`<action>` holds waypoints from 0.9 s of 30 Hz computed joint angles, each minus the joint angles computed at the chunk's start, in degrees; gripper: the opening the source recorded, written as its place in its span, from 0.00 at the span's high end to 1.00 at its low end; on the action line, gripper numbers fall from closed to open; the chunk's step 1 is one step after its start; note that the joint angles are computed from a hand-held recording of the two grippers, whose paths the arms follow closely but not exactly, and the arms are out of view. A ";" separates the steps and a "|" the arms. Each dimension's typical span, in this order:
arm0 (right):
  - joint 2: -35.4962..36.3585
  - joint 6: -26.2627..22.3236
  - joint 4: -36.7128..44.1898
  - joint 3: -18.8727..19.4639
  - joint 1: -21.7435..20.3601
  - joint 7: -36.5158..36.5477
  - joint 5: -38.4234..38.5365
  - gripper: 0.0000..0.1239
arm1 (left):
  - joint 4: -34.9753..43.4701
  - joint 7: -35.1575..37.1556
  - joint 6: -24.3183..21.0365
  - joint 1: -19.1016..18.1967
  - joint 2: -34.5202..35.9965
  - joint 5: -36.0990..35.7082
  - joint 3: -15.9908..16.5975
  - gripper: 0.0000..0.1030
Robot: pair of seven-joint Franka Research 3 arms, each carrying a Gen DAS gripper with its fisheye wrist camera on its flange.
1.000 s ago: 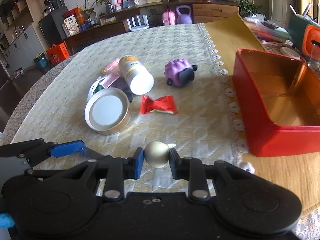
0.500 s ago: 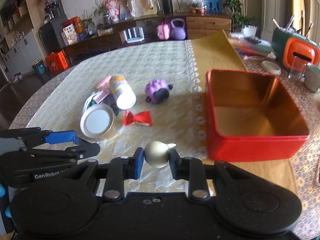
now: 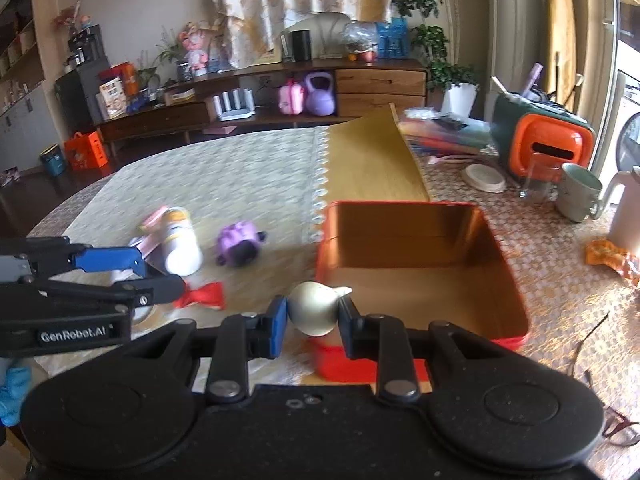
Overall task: Organize rigid objects
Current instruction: 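Carry the clipper and bulb in both tools over the red tin box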
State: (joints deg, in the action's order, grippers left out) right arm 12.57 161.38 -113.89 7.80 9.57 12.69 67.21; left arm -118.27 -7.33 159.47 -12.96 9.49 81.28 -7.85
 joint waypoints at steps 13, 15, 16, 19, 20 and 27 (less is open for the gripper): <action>7.68 1.02 8.48 0.23 -3.45 5.55 -8.33 0.79 | 20.51 20.79 1.10 -3.84 15.28 -12.07 2.60 0.45; 8.95 1.17 9.65 0.37 -3.86 6.70 -10.17 0.79 | 24.27 24.75 1.22 -4.23 18.04 -15.37 2.88 0.45; 9.40 1.17 10.05 0.44 -4.06 7.39 -11.11 0.79 | 26.34 27.22 1.29 -4.24 19.58 -17.30 2.79 0.45; 11.28 0.56 11.94 0.14 -4.38 10.64 -14.93 0.79 | 32.71 35.14 1.39 -4.17 24.42 -22.73 2.16 0.45; 11.76 0.53 12.35 0.23 -4.53 11.50 -15.95 0.79 | 35.08 38.27 0.71 -4.08 26.21 -24.99 1.55 0.45; 16.44 -2.20 17.34 -0.45 -4.90 18.66 -25.08 0.79 | 51.97 55.82 -6.69 -3.41 38.82 -41.04 -2.73 0.45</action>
